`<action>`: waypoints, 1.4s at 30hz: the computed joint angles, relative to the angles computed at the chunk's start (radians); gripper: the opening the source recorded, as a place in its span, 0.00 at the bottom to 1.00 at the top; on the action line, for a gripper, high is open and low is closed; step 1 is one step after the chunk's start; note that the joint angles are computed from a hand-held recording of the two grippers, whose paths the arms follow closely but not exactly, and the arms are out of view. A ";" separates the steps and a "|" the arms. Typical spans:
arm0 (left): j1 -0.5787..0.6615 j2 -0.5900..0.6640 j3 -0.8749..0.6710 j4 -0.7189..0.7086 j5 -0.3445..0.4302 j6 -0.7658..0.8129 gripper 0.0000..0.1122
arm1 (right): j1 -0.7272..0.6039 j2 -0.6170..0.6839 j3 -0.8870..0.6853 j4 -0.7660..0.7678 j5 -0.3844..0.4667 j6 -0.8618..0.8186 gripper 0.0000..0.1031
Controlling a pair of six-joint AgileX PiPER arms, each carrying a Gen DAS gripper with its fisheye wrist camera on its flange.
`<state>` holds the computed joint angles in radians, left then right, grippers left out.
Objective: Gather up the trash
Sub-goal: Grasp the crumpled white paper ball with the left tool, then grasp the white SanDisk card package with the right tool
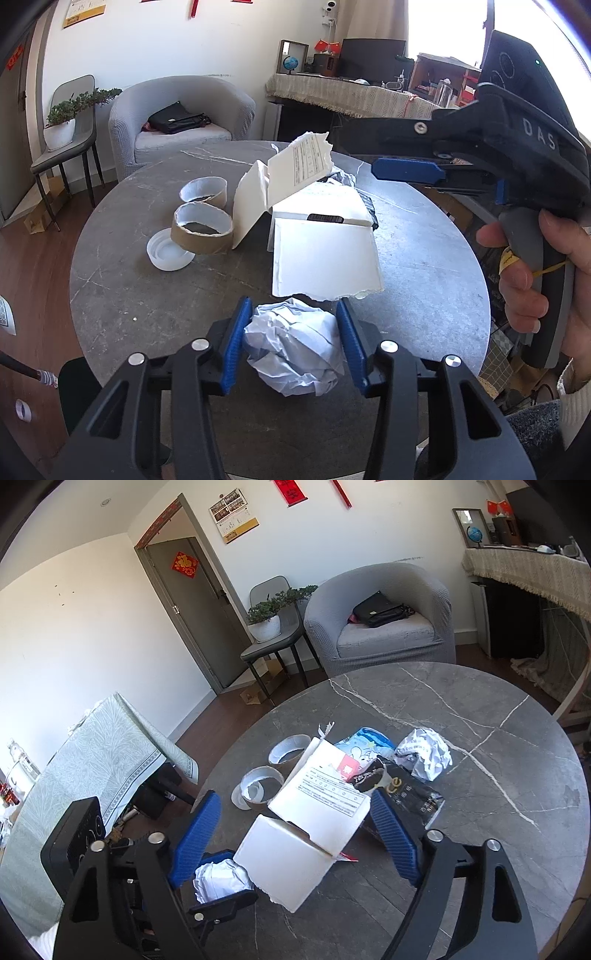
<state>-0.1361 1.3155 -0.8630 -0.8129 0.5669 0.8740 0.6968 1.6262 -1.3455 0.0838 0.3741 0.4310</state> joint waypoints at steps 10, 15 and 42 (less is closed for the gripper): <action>0.025 0.038 -0.041 -0.015 0.047 0.056 0.43 | -0.049 0.109 -0.107 0.298 0.031 -0.191 0.51; 0.058 0.045 -0.047 -0.042 0.085 0.093 0.43 | -0.065 0.148 -0.151 0.341 0.060 -0.195 0.36; 0.574 0.004 -0.063 -0.255 0.378 0.338 0.43 | 0.022 0.254 -0.351 0.189 0.005 -0.006 0.00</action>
<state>0.4379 1.3195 -0.9258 -1.0678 0.9444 1.2123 0.7192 1.8802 -1.6967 0.2730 0.3788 0.4246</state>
